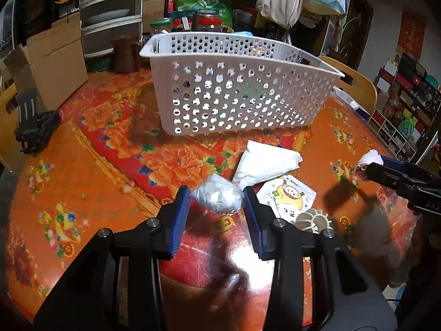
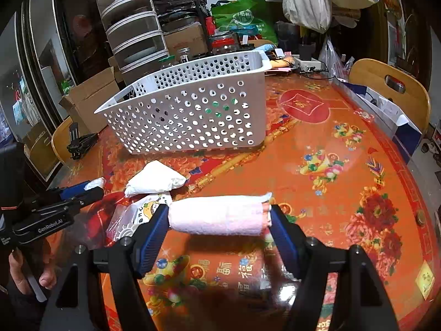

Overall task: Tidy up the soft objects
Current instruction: 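Carry the towel and white bundle with both grippers into the basket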

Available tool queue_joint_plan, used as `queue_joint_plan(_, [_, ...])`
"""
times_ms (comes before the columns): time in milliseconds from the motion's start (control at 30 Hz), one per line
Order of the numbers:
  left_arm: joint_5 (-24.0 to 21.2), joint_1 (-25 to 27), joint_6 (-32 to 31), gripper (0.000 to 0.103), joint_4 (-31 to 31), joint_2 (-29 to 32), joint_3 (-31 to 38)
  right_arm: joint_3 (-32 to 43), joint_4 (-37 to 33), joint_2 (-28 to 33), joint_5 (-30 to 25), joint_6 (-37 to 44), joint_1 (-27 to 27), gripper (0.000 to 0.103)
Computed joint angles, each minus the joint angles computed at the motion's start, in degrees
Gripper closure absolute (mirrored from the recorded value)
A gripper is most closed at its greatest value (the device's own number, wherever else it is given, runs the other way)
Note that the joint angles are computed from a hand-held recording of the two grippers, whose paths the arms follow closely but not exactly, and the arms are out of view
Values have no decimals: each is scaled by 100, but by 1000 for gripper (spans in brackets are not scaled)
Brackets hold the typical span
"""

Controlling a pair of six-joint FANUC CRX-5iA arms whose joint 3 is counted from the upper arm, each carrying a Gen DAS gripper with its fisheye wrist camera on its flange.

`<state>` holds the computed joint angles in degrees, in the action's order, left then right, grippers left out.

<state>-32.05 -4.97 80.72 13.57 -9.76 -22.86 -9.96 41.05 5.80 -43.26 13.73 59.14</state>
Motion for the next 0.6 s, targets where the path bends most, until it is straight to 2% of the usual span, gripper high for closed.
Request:
queue_joint_plan(233, [-99,31,-118,66,48,-248,110,91,166,-91,-153,117,33,31])
queue_joint_plan(600, [-505,-40,-212,66,-290,-186,1085,461,694,-272,-486,559,-83,31])
